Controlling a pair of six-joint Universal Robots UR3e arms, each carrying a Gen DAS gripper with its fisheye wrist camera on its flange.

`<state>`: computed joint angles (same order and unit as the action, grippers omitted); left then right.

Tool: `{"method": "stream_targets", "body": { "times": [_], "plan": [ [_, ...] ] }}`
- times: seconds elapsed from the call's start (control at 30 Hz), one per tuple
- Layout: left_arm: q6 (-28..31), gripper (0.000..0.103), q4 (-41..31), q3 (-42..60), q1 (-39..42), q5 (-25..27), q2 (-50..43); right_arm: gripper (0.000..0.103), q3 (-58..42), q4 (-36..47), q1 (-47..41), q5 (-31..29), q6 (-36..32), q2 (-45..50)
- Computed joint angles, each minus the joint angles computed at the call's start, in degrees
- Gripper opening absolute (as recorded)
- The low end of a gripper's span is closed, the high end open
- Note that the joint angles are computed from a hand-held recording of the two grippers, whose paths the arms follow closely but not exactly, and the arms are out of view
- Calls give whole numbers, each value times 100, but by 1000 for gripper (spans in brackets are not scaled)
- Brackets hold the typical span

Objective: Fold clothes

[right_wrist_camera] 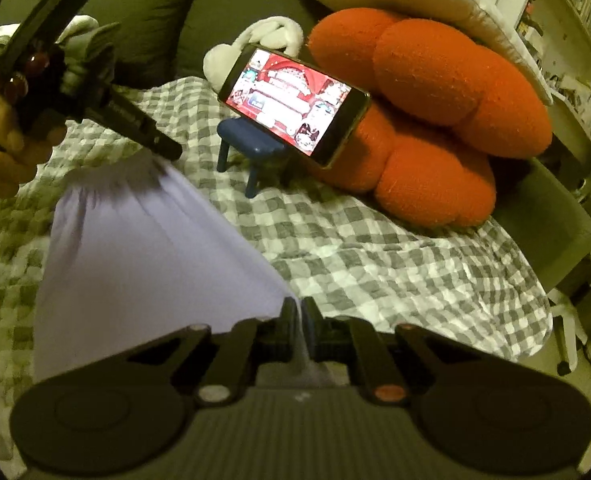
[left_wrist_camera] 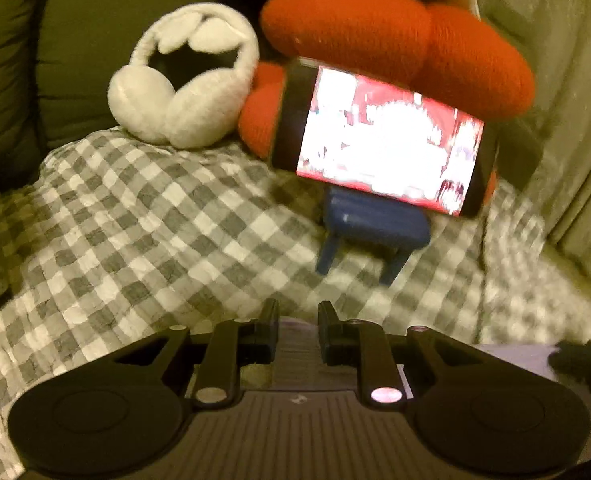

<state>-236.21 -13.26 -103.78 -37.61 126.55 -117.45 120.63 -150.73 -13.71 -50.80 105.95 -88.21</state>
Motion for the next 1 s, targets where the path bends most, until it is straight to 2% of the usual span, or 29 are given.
{"method": "stream_targets", "body": {
  "times": [0.17,0.27,0.3,0.4,0.5,0.6,0.7,0.87,1.0],
  "plan": [
    [203,29,14,-57,5,36,53,10,228,-1126,256,-351,468,463],
    [-99,31,38,-334,29,232,341,34,528,-1577,104,-184,741,258],
    [-266,32,-85,-408,28,340,456,38,615,-1676,-12,-92,872,142],
    [-774,34,-144,-778,54,483,832,38,977,-1786,-566,114,1454,-473],
    [-971,34,-196,-936,-49,522,1056,38,1110,-778,-1476,375,1358,-1342],
    [-716,34,-265,-639,-349,578,947,36,991,825,-2601,537,927,-2189],
    [-321,39,-264,63,-718,447,538,36,580,2489,-3848,739,279,-2568],
    [345,39,-776,1830,-1250,-187,-556,35,111,2413,-4932,508,418,-1611],
    [1034,39,-1077,3150,-1655,-493,-1338,35,-127,2515,-5365,424,70,-1050]
  ]
}}
